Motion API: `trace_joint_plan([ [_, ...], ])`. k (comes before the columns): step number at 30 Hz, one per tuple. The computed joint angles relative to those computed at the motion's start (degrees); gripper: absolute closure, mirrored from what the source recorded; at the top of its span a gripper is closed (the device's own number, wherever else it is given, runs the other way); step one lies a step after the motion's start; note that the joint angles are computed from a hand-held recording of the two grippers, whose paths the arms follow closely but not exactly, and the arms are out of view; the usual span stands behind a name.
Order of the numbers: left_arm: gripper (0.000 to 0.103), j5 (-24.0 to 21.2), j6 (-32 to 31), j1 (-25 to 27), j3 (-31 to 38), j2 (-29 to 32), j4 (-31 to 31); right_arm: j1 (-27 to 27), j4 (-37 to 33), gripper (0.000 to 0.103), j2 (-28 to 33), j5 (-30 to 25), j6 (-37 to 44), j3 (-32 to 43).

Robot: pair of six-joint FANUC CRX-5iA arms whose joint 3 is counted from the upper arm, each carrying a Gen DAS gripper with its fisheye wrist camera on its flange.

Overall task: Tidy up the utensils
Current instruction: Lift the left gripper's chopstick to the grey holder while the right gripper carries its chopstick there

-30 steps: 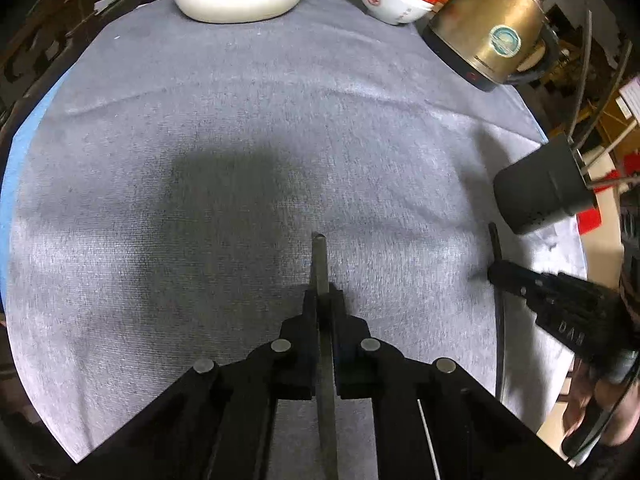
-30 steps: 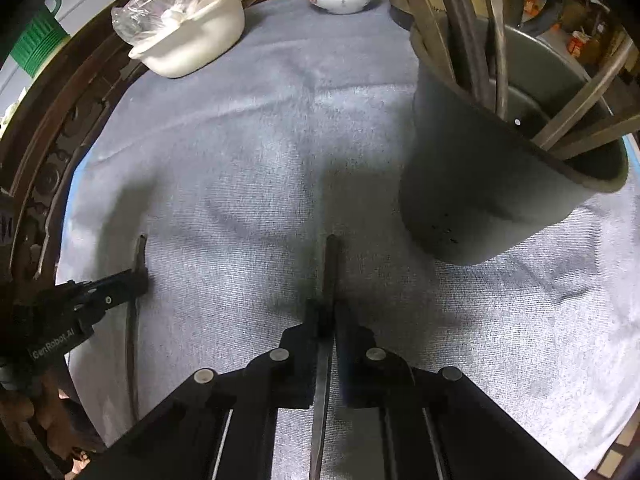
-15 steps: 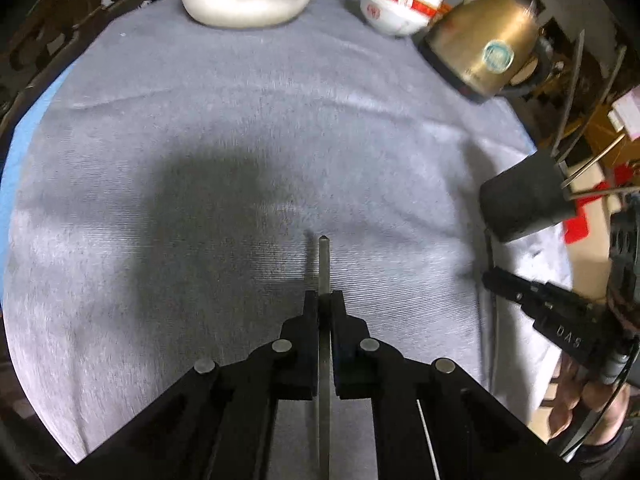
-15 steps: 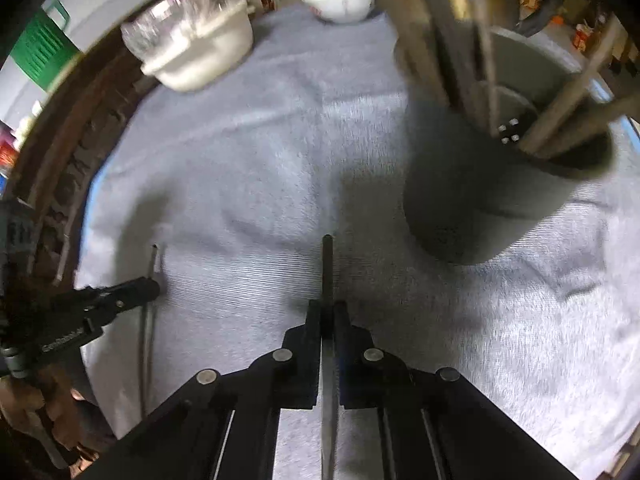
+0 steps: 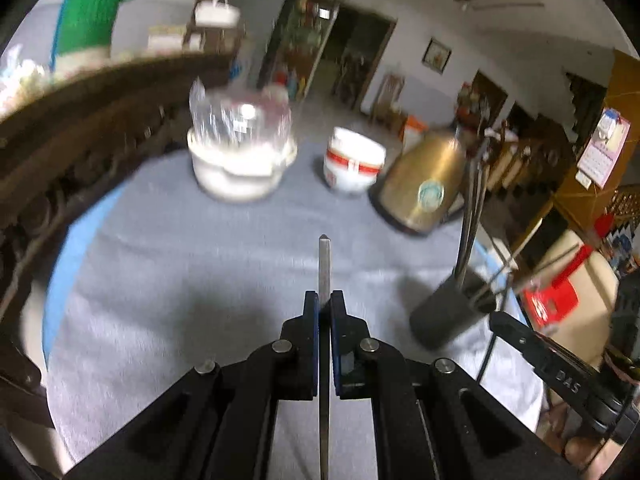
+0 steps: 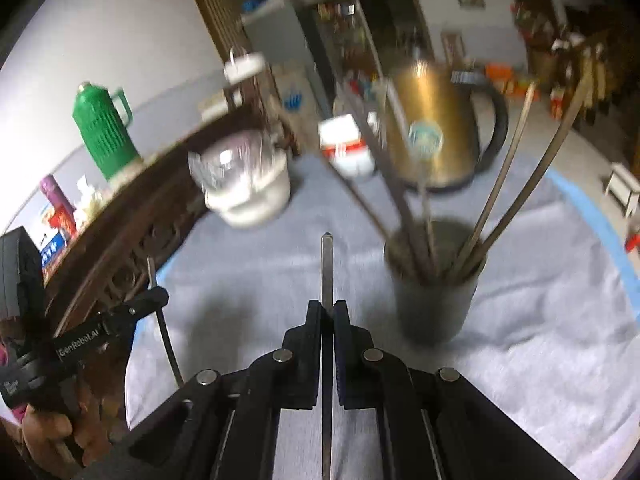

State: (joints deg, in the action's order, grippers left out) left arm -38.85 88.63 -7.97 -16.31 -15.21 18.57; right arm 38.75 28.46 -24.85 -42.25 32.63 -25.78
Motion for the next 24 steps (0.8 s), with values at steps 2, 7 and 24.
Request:
trace_joint_plan([
  [2, 0.098, 2.9, 3.7, -1.2, 0.1, -0.4, -3.9, 0.9, 8.4, 0.097, -1.0, 1.2, -6.2, -2.7],
  [7, 0.098, 8.9, 6.4, -1.7, -2.6, -3.0, -5.5, -0.1, 21.6, 0.097, -1.0, 4.1, -16.6, -6.8],
  [24, 0.098, 12.3, 26.3, -8.6, 1.2, -4.5, -32.6, 0.5, 37.8, 0.096, -4.9, 2.0, -26.1, -13.1],
])
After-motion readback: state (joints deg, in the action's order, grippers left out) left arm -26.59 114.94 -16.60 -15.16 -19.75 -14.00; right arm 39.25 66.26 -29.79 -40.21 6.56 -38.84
